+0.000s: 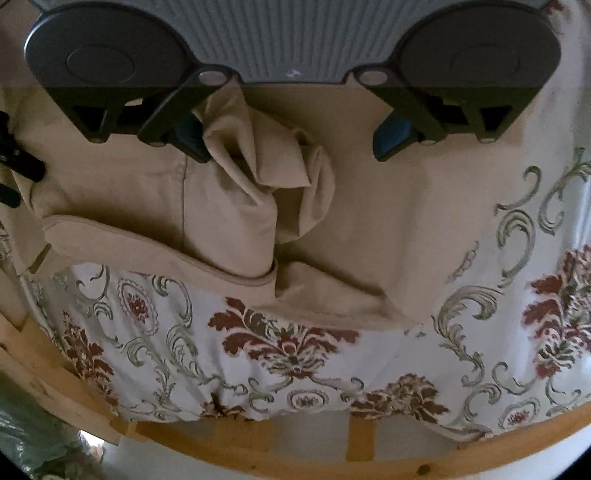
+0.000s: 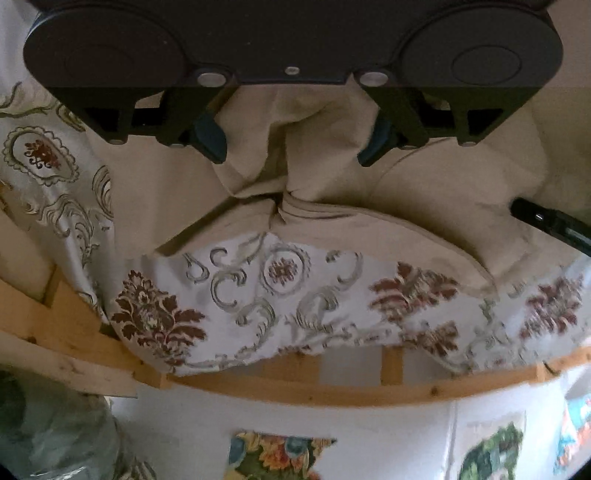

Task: Fold large clothes
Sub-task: 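Withdraw both open grippers from the folded jacket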

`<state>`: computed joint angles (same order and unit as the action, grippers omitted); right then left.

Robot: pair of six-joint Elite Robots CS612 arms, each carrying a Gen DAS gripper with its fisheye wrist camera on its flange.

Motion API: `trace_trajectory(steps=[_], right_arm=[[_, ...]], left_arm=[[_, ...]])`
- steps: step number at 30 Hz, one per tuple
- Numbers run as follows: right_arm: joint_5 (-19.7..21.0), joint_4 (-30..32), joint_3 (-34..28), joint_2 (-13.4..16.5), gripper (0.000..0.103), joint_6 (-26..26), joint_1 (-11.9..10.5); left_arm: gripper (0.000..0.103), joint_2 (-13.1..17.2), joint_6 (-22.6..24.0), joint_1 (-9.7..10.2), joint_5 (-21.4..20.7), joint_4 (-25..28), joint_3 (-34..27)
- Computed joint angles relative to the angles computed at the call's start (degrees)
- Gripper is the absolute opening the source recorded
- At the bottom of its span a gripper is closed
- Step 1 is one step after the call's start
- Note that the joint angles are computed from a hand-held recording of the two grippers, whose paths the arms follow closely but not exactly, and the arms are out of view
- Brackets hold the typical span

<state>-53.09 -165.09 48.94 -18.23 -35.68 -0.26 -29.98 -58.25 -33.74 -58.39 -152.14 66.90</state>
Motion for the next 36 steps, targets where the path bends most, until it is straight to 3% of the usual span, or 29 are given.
trace_trajectory(steps=[7,15,18,20,23,28,31,36], right_arm=[[4.38,-2.99,8.36,-5.91,0.084,-2.99,-1.81],[9.76,-4.96,24.67,-16.46,0.096,-7.31,-5.30],[12.53,-1.47,30.96,-20.69,0.101,-13.44,-6.80],[13.50,6.24,34.73,-23.83,0.102,-22.82,-7.68],[10.56,19.93,37.84,-27.33,0.102,-38.04,-8.24],[0.34,34.09,39.03,-29.69,0.102,-54.08,-7.83],[-2.85,28.40,41.68,-29.80,0.102,-56.91,-7.53],[-3.60,17.03,44.72,-28.70,0.097,-54.26,-6.83]], left_arm=[[0.100,-3.22,-0.30,-1.09,0.65,0.98,3.51],[0.102,-8.47,3.32,-5.16,3.48,-1.13,10.88],[0.102,-10.38,6.28,-7.12,2.65,-2.15,13.86],[0.102,-11.47,8.42,-8.48,1.67,-2.61,15.65],[0.102,-12.17,9.84,-9.86,-0.42,-1.52,16.31],[0.102,-12.41,13.29,-10.43,-9.85,-3.21,16.68],[0.102,-12.05,16.67,-10.61,-13.96,-4.76,16.71],[0.102,-11.31,21.19,-11.14,-14.79,-7.52,16.79]])
